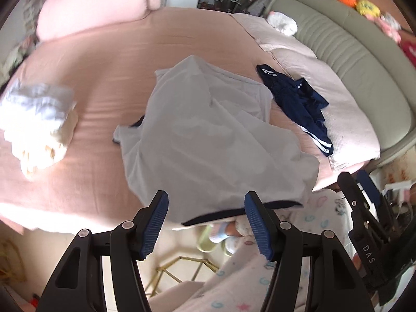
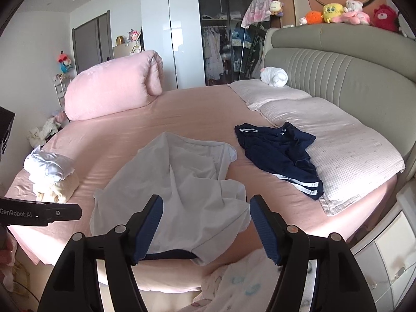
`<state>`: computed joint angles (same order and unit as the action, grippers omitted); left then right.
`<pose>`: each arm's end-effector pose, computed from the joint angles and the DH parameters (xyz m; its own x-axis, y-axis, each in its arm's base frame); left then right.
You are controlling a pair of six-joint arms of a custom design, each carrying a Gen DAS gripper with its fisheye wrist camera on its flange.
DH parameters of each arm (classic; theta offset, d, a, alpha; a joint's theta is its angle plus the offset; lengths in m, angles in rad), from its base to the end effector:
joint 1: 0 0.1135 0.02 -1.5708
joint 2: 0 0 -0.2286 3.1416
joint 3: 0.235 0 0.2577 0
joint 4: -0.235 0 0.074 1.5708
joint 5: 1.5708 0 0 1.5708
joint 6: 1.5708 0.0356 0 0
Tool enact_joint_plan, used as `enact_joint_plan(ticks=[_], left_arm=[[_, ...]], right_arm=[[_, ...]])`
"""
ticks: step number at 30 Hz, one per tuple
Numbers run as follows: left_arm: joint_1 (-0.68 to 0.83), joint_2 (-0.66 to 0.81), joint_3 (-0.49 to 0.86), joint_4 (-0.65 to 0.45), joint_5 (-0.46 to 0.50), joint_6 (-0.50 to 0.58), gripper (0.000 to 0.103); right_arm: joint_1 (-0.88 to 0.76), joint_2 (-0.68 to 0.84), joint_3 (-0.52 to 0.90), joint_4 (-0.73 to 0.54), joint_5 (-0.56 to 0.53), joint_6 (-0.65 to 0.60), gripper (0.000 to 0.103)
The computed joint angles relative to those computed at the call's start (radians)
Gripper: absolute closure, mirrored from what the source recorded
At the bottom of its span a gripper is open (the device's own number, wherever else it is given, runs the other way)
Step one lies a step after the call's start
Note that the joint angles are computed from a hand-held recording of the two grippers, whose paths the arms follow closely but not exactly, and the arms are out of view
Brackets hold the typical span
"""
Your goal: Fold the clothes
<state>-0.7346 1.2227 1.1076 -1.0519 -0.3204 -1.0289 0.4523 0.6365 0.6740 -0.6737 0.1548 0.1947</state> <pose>0.1858 -0.1527 0.2601 -0.8183 -0.3566 -0.4508 -0.3039 0.9341 -0.1872 0.1573 0.0703 0.2539 -0.5863 -0.0723 -0.8069 -0.2108 0.9753 0.0658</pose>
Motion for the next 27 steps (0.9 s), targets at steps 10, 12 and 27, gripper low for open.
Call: enact_joint_plan(ticks=[10, 12, 27], left_arm=[[0.149, 0.225, 0.195, 0.065, 0.079, 0.19, 0.044], [0.171, 0.219, 0.19, 0.07, 0.079, 0.2, 0.044], [0.567, 0.298, 0.184, 0.213, 0.296, 0.498, 0.044]], right_arm=[[-0.312, 0.32, 0.199, 0.048, -0.235, -0.117, 0.034], [-0.324, 0.376, 0.235, 0.046, -0.247, -0.124, 0.034], [-0.23, 0.814, 0.574, 0.053, -0.164, -0.006, 0.034]])
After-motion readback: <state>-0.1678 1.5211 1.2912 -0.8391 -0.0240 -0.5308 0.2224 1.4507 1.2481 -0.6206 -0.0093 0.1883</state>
